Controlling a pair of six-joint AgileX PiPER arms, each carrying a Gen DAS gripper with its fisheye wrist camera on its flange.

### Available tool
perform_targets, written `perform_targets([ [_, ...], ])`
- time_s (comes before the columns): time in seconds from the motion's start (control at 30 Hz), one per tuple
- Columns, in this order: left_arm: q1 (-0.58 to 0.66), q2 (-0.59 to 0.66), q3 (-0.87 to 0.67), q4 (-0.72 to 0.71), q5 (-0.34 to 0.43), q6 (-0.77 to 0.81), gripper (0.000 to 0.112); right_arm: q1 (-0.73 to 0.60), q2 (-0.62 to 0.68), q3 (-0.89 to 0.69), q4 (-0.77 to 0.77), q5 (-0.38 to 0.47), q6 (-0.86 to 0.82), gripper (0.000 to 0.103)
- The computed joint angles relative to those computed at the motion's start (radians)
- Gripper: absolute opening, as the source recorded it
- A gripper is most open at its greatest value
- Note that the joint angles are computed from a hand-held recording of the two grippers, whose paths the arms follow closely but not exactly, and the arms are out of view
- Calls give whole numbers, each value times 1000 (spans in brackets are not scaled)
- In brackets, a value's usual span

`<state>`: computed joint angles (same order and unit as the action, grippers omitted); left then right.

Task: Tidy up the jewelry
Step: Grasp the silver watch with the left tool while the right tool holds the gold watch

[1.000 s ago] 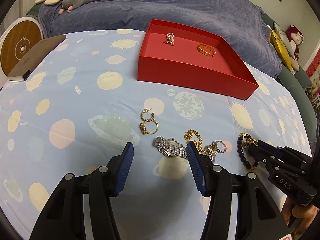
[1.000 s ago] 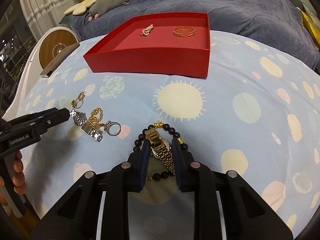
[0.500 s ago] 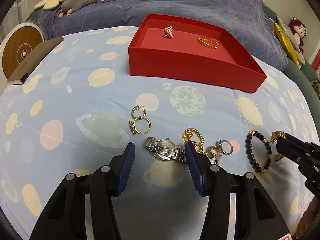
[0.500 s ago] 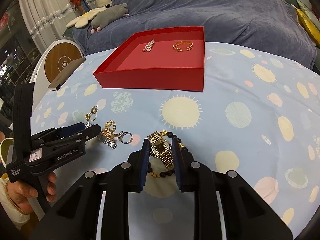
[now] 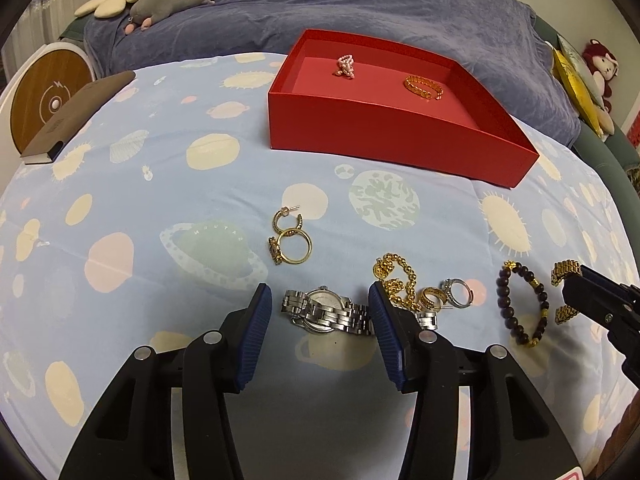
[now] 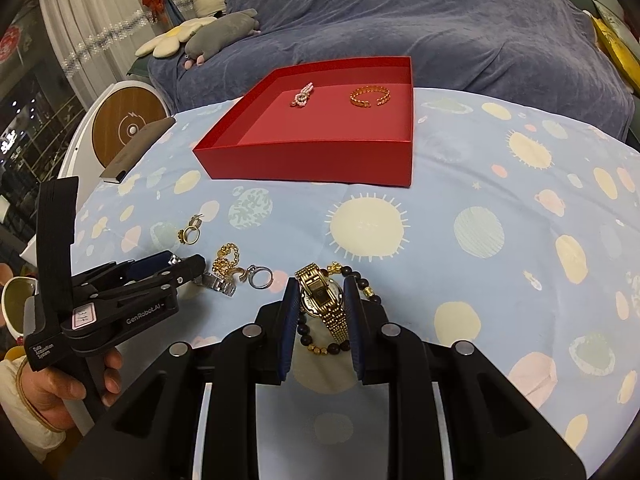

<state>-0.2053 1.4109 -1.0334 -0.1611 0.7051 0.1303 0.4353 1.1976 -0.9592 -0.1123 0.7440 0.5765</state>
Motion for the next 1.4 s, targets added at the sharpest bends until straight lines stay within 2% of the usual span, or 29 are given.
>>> perform_targets([
  [0.03,-16,-5,8,32,-11,-23,47,1,-1,1,-1,1,0,22],
  [0.1,-25,-19,25,51,-26,-27,31,-4,-4,6,4,1,-4,22],
  [0.23,14,-32,29,-35,-3,64,26,-17,-11,5,11,4,-11,22],
  [0.27,15,-40,35,-32,-10,68,12,-18,-11,3,11,4,-13,22],
  [0.3,26,-54,40,-63,-22,111,6,-17,-12,2,10,4,-12,22],
  [0.53,106,1,-27,-213,82,216,6,-13,-15,2,6,5,-9,22],
  [0.63,133,-28,-21,-234,116,202,6,-11,-14,3,3,4,-2,22],
  [0.73,124,-88,16,-248,141,206,11,-7,-14,4,-1,6,7,22],
  [0.8,88,-98,33,-235,131,186,27,-5,-12,3,-2,7,9,22],
  [0.93,31,-60,33,-222,110,110,41,0,-11,1,-4,7,9,22],
  [1.0,2,-57,33,-180,65,34,56,-2,-10,3,-1,5,6,22],
  [1.13,-75,-47,44,6,-15,-148,57,-6,-3,3,11,2,-4,22],
  [1.2,-111,-60,62,102,-23,-187,57,-5,-3,1,11,1,-8,22],
  [1.3,-122,-88,94,178,-20,-180,57,-15,-9,0,22,1,-19,22],
  [1.4,-70,-101,105,160,-13,-129,58,-15,-15,-2,20,4,-17,22],
])
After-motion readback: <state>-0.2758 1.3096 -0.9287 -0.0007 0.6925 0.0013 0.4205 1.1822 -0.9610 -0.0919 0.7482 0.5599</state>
